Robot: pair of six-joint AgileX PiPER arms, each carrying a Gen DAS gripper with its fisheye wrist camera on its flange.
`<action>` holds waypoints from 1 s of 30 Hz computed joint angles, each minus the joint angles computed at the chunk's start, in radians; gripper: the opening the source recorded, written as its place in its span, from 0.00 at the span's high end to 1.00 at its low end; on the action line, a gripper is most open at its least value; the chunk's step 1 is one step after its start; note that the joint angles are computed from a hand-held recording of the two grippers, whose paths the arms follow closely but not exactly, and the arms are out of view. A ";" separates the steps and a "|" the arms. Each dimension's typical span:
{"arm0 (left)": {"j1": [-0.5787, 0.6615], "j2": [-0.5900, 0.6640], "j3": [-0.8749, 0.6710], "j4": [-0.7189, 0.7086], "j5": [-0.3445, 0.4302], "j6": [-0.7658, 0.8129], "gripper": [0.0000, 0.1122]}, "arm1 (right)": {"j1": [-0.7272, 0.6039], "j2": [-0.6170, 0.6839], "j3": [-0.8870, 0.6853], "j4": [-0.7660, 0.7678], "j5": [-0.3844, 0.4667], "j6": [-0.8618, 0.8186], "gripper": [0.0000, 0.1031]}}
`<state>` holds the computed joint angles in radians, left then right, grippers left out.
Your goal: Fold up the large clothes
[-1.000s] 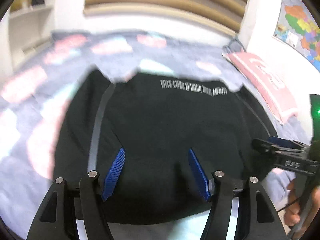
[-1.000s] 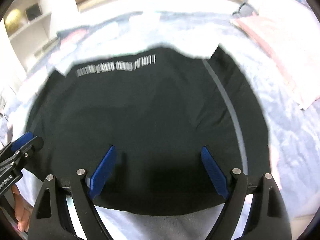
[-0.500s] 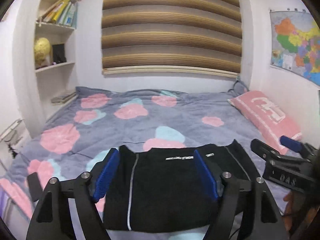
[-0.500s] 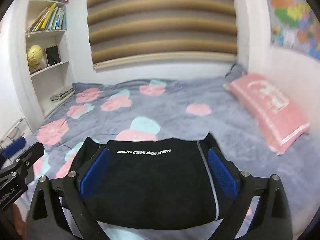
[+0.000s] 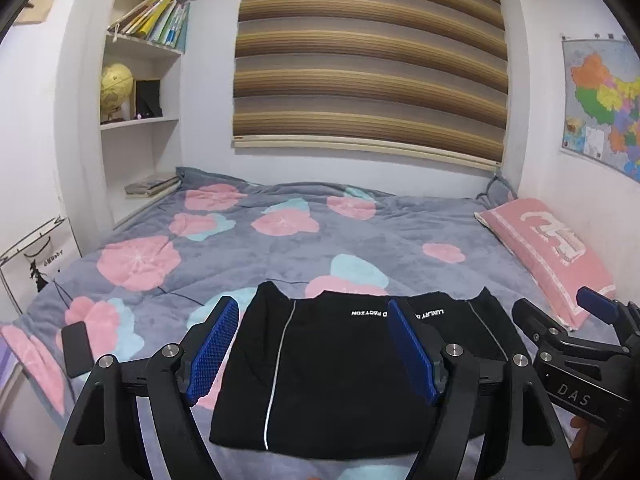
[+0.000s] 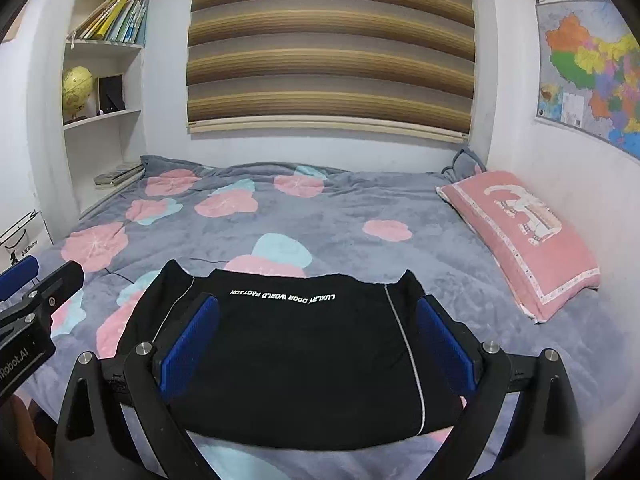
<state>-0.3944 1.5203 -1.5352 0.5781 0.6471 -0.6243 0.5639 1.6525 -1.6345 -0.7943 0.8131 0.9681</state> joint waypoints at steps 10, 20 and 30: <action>-0.008 0.070 -0.007 0.013 0.059 -0.006 0.31 | -0.021 0.029 0.000 0.084 -0.009 -0.080 0.03; -0.020 0.106 -0.015 0.111 0.110 -0.088 0.31 | -0.054 0.051 0.000 0.171 -0.029 -0.117 0.03; -0.032 0.124 -0.027 0.110 0.124 -0.070 0.31 | -0.070 0.066 0.003 0.205 -0.028 -0.142 0.03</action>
<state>-0.4268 1.6441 -1.5626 0.6880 0.7707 -0.6938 0.4941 1.7184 -1.6313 -0.5898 0.7855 0.8265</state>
